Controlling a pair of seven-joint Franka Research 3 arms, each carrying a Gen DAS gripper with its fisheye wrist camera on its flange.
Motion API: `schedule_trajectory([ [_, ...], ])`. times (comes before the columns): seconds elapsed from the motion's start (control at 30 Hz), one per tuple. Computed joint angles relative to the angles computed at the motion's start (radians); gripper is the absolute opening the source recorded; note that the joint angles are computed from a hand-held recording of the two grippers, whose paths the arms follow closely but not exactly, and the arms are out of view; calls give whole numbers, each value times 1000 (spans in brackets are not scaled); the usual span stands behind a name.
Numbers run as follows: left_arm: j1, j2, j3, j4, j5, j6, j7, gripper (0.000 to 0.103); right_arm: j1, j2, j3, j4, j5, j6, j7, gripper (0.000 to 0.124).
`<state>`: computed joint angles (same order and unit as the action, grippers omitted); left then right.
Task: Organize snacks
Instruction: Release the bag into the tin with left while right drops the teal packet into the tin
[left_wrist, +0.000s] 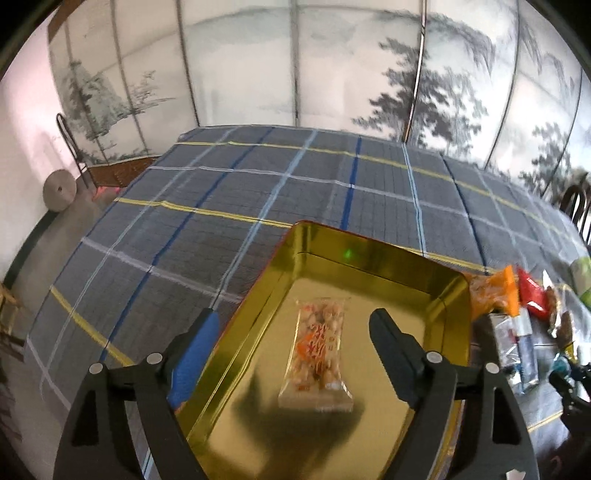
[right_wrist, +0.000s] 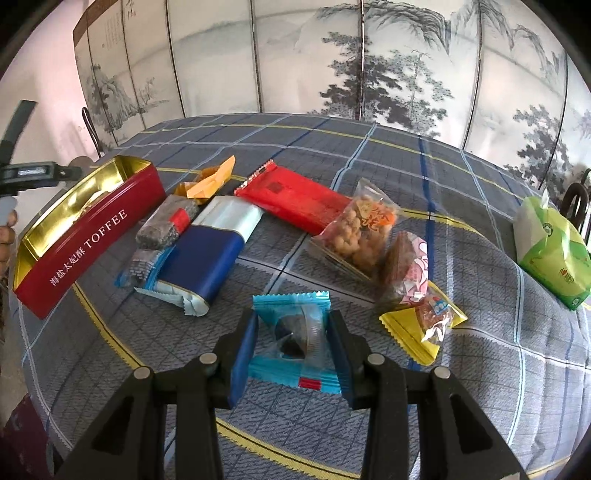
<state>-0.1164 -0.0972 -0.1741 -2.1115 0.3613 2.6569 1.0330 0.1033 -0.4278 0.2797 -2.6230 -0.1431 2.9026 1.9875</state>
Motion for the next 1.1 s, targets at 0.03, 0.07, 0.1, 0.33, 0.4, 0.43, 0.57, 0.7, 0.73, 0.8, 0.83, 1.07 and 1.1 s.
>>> schedule_trajectory([
  [0.03, -1, -19, 2, -19, -9, 6, -1, 80, -2, 0, 3, 0, -1, -2, 4, 39],
  [0.07, -3, -36, 4, -37, -22, 12, 3, 80, 2, 0, 1, 3, 5, -3, 9, 39],
  [0.1, -5, -55, 8, -56, -41, 17, 13, 81, 4, 1, 2, 6, 7, -4, 13, 39],
  [0.33, -22, -212, 9, -214, -82, 72, 34, 81, 76, 44, -9, 102, 38, 22, -26, 39],
  [0.4, -30, -243, 12, -241, -89, 77, 48, 82, 131, 92, -34, 163, 75, 30, -77, 39],
  [0.43, -41, -261, 19, -254, -103, 76, 64, 82, 156, 119, -44, 195, 94, 35, -103, 39],
  [0.57, -69, -311, 39, -291, -149, 70, 112, 86, 264, 225, -92, 313, 209, 51, -219, 39],
  [0.7, -81, -335, 53, -313, -191, 56, 142, 90, 354, 353, -116, 457, 350, 27, -370, 39],
  [0.73, -77, -339, 52, -316, -191, 51, 147, 91, 356, 379, -108, 486, 336, 18, -370, 39],
  [0.8, -76, -342, 53, -319, -196, 47, 159, 91, 367, 438, -100, 555, 321, -9, -384, 39],
  [0.83, -73, -347, 55, -324, -199, 44, 162, 91, 373, 472, -99, 595, 309, -29, -384, 39],
  [1.07, -86, -357, 81, -338, -260, 42, 205, 91, 410, 598, -132, 733, 226, -127, -337, 39],
  [1.1, -87, -356, 82, -339, -265, 42, 210, 91, 411, 608, -134, 742, 227, -132, -336, 39],
])
